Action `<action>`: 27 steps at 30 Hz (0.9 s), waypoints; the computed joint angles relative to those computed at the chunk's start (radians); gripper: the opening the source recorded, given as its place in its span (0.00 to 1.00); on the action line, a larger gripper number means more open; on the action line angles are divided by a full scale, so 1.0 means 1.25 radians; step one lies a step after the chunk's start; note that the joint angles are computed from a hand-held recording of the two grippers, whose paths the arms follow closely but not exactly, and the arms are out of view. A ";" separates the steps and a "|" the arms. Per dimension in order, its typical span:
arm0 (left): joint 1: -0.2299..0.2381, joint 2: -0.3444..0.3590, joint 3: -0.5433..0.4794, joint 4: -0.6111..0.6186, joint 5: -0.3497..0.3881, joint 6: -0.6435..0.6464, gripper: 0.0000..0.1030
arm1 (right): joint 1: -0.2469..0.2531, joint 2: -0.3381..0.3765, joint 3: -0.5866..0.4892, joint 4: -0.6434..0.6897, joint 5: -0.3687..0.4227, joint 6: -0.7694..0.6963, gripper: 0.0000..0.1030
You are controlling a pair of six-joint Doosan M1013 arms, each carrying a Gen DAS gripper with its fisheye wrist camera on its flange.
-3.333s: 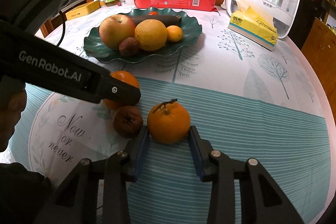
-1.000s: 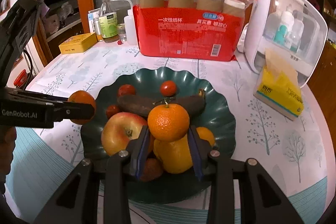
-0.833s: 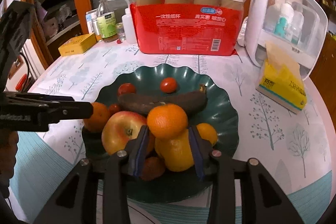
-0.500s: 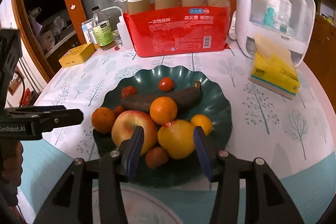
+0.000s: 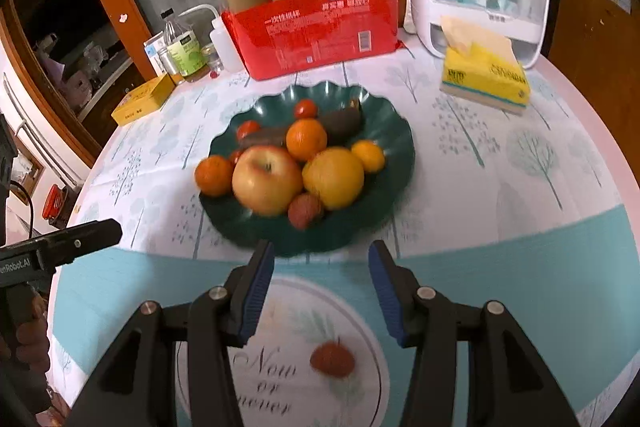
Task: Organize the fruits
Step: 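Withdraw the tools and move the right tool toward the last wrinkled red fruit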
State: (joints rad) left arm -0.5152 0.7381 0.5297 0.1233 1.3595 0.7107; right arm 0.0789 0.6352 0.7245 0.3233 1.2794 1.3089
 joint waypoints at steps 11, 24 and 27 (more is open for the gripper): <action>-0.021 -0.070 0.139 -0.015 -0.042 -0.026 0.80 | 0.000 -0.064 0.122 -0.026 0.011 0.003 0.48; -0.033 -0.075 0.160 -0.052 -0.033 0.017 0.80 | 0.002 -0.067 0.165 -0.042 0.029 0.016 0.35; -0.034 -0.072 0.153 -0.051 -0.026 0.020 0.80 | 0.005 -0.062 0.162 -0.055 0.026 0.014 0.32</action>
State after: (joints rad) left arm -0.5580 0.6481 0.7215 0.0597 1.3264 0.7363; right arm 0.0846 0.5573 0.9265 0.2551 1.3119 1.3262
